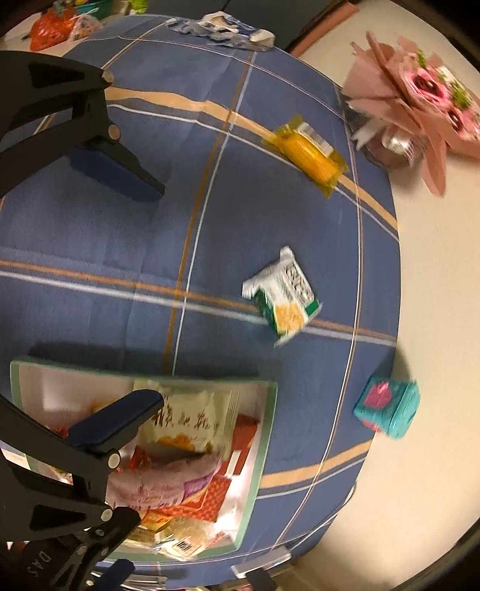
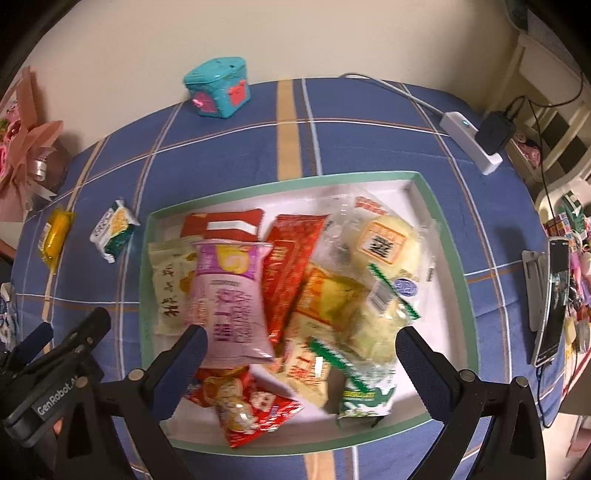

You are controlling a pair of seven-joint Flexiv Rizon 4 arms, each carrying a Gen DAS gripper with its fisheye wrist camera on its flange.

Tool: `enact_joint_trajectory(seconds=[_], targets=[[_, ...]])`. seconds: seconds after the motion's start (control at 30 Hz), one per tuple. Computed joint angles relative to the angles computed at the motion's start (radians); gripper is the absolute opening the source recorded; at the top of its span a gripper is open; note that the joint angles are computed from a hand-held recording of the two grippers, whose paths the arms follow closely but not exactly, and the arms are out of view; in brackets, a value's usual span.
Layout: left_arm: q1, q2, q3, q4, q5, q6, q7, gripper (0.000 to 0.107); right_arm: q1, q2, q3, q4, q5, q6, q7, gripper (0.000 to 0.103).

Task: Organize snacks
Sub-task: 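Move both open tools from the tray back to the remaining snacks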

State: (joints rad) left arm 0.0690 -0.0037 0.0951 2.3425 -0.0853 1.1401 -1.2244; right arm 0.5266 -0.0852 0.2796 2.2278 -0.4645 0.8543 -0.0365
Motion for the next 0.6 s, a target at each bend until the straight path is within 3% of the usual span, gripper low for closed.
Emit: enact_joint_trajectory(seconds=[0.37,0.6], targets=[[0.078,-0.029,0.045,-0.043,-0.047,-0.022,-0.017,0.101,0.057,-0.1,-0.007,-0.113,-0.029,0.009,-0.025,0.103],[0.138,-0.055,0.078,-0.088,-0.012,-0.021,-0.051,0.101,0.099,-0.167,-0.019,-0.191,-0.039,0.008,-0.052,0.103]])
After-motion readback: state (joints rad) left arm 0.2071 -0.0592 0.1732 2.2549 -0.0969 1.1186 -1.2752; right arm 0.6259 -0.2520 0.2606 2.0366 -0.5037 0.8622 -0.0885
